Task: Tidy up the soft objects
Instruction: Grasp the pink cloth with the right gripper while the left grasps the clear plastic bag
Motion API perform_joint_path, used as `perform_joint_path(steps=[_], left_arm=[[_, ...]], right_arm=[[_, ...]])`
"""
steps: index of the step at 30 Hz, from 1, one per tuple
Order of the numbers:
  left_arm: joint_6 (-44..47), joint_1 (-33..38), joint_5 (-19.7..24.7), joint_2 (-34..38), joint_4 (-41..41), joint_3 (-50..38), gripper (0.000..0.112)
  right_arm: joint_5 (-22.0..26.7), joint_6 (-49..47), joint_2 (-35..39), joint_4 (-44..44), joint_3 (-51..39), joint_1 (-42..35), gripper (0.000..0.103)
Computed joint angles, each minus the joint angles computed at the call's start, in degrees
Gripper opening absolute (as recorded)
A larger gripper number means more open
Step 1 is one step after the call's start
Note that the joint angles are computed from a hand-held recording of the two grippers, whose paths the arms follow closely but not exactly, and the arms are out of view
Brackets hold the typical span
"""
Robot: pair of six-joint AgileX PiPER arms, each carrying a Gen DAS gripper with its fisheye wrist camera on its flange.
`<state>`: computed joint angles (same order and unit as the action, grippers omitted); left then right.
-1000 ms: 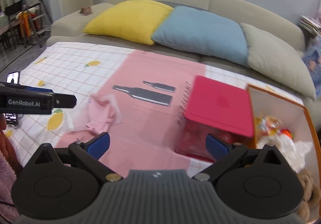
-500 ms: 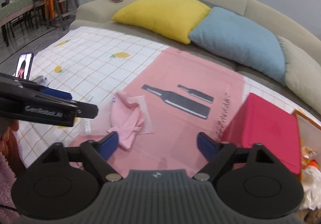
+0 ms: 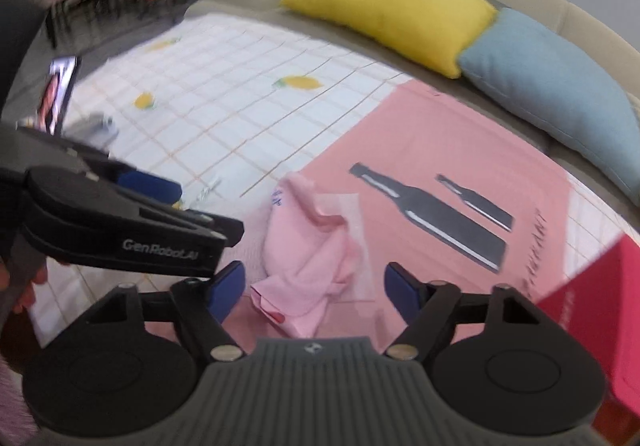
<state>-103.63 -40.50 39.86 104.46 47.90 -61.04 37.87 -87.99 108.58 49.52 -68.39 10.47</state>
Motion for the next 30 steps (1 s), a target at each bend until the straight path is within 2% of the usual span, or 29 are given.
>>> perform_joint_path(steps=[2,7,9,11,14,18,19,21,23,24,26,28,30], left_arm=[[-2.47,0.76,-2.47,-0.27,1.46,1.47,0.076],[-2.27,1.26,-3.22,0.92,1.61,1.46,0.076],[-2.24,1.79,-4.14,1.25,1.3,1.64,0.076],[-2.37,2.0,-4.66,1.58,1.56,1.69,0.078],[-3.98,2.06,-5.91,2.1,3.93,1.94,0.083],[-6.97,2.24,-8.37,2.59,7.84,2.28,0.083],[-7.97,2.43,-9.47,2.5,9.01,2.61,0.08],[-9.77,2.74,-11.86,2.36,11.35,3.12,0.065],[-10.13,3.25,-14.5,2.32,12.38,3.36,0.043],[-9.46,3.24,-14.7,2.52,12.13,3.17,0.04],[-4.23,2.43,-11.67,3.4,8.96,1.42,0.022],[-2.96,2.52,-11.04,3.43,7.74,1.22,0.019],[-0.82,2.16,-9.68,3.94,6.78,0.34,0.016]], right_arm=[[-0.09,-0.1,1.99,0.1,-1.2,0.98,0.071],[-1.15,-0.6,5.4,-0.02,-3.35,2.93,0.068],[-0.61,2.14,6.74,-2.49,-4.77,3.48,0.055],[1.11,6.71,8.63,-5.29,-6.83,3.47,0.05],[0.85,5.38,8.85,-2.77,-6.16,2.78,0.046],[1.64,4.29,9.04,-2.62,-6.66,2.1,0.034],[2.01,4.11,9.21,-2.41,-6.92,1.76,0.033],[2.61,4.61,9.55,-2.67,-7.63,1.43,0.029],[2.22,4.28,9.33,-2.99,-7.42,1.57,0.027],[1.56,3.84,9.08,-2.99,-6.97,1.79,0.025],[1.08,4.13,8.9,-3.19,-6.82,1.92,0.02],[1.75,6.73,9.36,-4.49,-8.04,1.73,0.008],[3.19,11.32,10.26,-6.61,-10.23,1.25,0.006]])
